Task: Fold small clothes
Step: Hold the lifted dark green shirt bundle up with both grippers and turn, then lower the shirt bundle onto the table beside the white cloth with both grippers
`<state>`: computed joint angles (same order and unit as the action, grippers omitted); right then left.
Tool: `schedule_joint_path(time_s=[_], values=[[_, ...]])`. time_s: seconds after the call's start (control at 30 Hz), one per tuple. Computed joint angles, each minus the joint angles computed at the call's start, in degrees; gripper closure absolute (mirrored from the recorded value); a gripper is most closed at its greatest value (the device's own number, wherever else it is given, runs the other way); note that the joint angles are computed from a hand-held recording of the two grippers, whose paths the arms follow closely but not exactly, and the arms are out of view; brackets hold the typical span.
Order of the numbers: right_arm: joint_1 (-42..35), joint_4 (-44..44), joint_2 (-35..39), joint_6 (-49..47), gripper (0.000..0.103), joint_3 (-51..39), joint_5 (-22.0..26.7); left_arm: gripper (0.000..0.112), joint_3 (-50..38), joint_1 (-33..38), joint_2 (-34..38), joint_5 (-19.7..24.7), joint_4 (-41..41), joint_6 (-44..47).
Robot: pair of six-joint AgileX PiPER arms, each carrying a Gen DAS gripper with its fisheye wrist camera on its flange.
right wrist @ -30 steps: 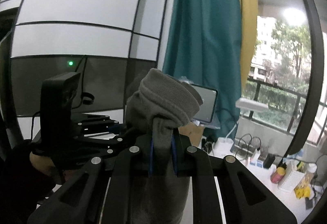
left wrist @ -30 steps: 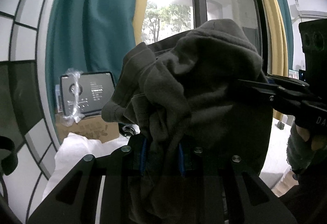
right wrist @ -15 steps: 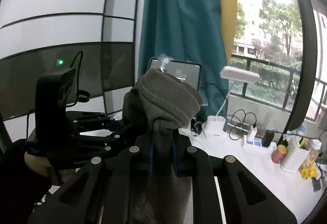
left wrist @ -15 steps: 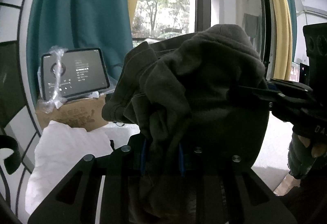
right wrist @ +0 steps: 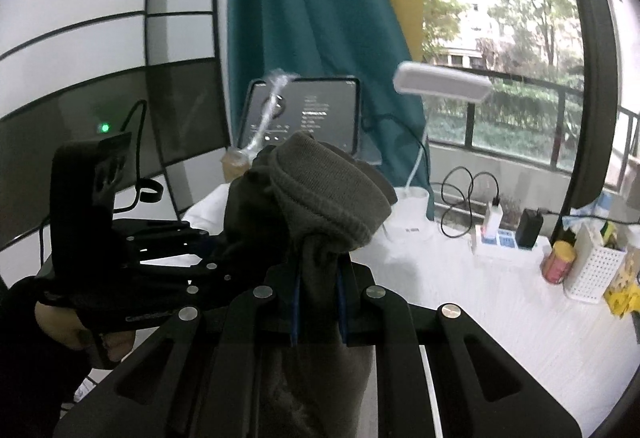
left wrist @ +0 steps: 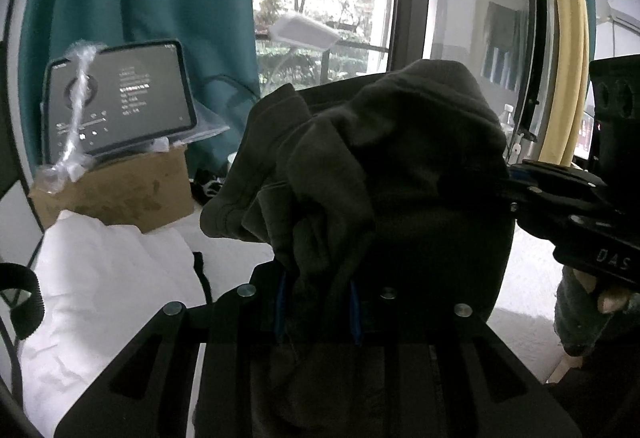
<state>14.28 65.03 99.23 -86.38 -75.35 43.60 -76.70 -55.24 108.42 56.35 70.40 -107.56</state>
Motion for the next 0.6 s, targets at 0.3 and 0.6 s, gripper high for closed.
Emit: schedule_joint_path(time_s=[0.3,0.6], values=[[0.29,-2.82,7.49,4.25,0.088,-6.25,-1.27,0.09,-1.73,4.8,2.43,-5.57,-2.27,2.54],[1.97,-8.67,15.43,10.46,0.088,-14.03,-1.72,0.09,0.04,8.83,3.86,-10.93,-3.37,-0.28]])
